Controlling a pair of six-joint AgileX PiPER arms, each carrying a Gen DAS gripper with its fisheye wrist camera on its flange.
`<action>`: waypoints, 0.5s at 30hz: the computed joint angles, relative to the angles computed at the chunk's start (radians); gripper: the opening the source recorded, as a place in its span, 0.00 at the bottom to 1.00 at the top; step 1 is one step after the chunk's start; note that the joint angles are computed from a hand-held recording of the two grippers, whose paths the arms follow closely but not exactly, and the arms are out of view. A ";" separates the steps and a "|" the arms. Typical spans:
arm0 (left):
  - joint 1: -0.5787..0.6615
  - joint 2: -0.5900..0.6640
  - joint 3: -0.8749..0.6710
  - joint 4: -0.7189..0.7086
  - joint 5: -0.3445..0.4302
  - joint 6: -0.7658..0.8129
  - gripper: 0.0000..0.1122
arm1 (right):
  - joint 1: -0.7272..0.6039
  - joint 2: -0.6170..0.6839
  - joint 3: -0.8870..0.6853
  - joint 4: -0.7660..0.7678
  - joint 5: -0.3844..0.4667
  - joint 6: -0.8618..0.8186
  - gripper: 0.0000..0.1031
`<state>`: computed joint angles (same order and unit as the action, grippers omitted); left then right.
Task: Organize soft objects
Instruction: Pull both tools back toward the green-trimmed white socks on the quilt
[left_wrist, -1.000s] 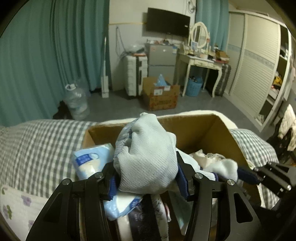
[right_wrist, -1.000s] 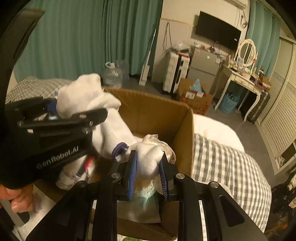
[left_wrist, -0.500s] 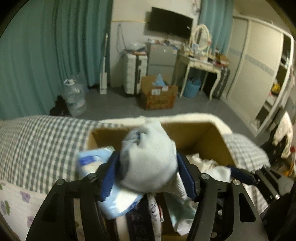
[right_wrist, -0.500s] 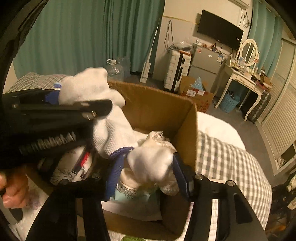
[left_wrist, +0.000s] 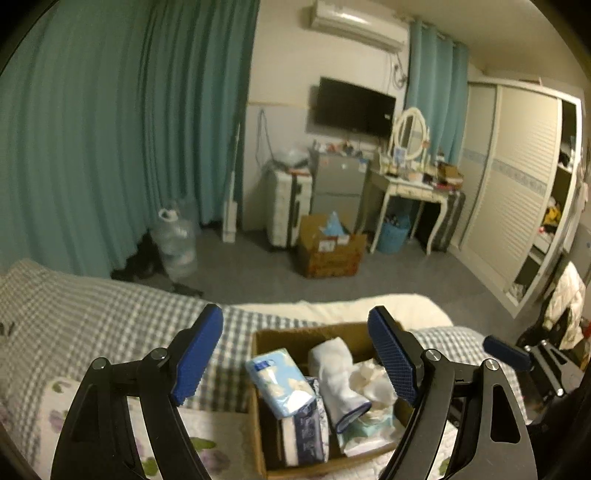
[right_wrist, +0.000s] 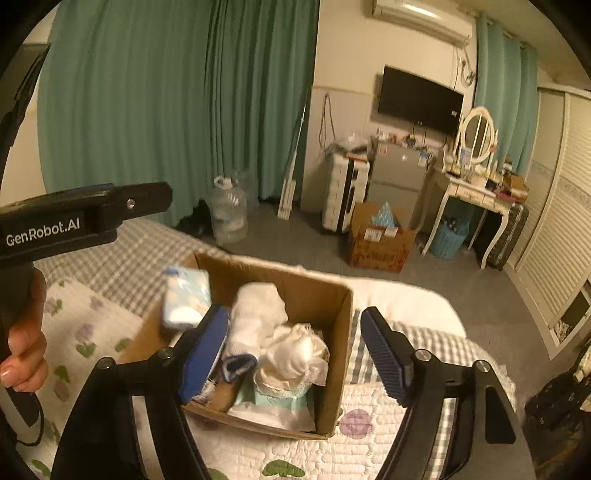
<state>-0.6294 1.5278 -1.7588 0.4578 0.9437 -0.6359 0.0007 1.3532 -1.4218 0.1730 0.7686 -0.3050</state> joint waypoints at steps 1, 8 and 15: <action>-0.008 -0.013 -0.005 0.010 0.013 -0.003 0.73 | 0.002 -0.014 -0.013 -0.006 0.013 0.007 0.76; -0.122 -0.123 -0.013 0.160 0.109 -0.046 0.73 | -0.014 -0.145 -0.087 0.002 0.123 0.034 0.87; -0.236 -0.219 -0.006 0.218 0.186 -0.051 0.73 | -0.087 -0.267 -0.158 0.056 0.261 0.019 0.91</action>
<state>-0.8656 1.3091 -1.7652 0.6755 1.1302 -0.6874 -0.0858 1.0857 -1.5795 0.2294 1.0300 -0.2862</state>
